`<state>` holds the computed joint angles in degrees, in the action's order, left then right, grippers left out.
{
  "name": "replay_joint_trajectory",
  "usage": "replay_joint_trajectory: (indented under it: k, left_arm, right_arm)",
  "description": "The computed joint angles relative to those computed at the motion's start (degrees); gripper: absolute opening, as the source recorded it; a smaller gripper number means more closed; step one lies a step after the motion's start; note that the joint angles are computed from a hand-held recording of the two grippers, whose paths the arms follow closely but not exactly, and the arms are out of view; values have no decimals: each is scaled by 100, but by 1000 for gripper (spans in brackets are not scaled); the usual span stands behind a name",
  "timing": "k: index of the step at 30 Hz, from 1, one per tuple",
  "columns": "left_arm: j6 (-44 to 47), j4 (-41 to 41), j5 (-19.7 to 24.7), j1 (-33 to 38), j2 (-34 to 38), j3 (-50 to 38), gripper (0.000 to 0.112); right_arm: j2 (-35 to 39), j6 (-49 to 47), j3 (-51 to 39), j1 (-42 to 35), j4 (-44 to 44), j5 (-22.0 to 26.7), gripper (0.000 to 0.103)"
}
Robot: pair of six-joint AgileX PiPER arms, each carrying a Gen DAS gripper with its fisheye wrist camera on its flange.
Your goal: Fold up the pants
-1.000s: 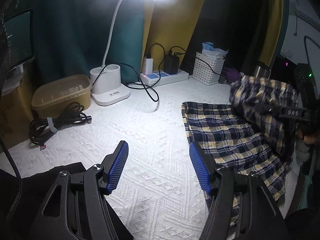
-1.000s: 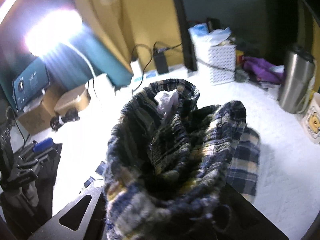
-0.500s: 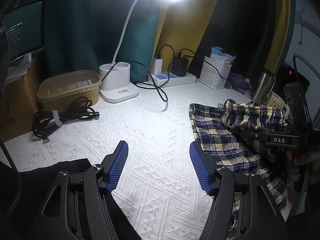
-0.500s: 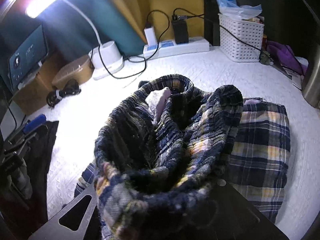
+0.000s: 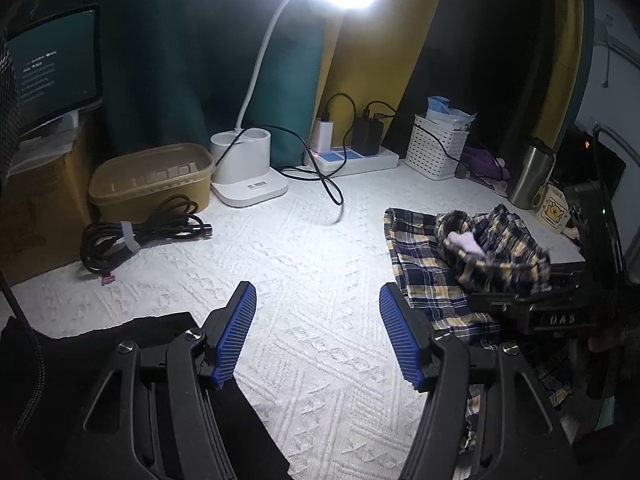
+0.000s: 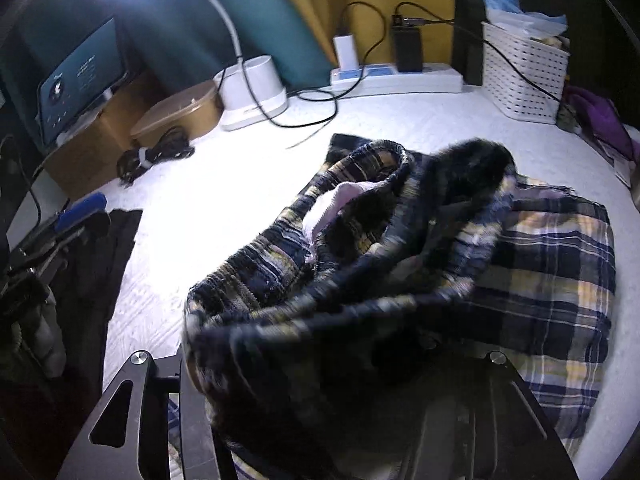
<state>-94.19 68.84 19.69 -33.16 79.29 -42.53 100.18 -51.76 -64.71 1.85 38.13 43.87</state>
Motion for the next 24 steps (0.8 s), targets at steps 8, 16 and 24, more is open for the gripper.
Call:
replay_joint_trajectory:
  k: [8, 16, 24]
  left_arm:
    - [158, -354, 507, -203, -338, 135, 64]
    - [226, -651, 1303, -701, -564, 62, 64]
    - [524, -976, 2135, -1316, -423, -426, 64]
  right_arm:
    - [-318, -326, 511, 67, 234, 210, 74]
    - [-639, -883, 793, -24, 584, 542, 91]
    - [-868, -1536, 958, -789, 957, 1099, 91]
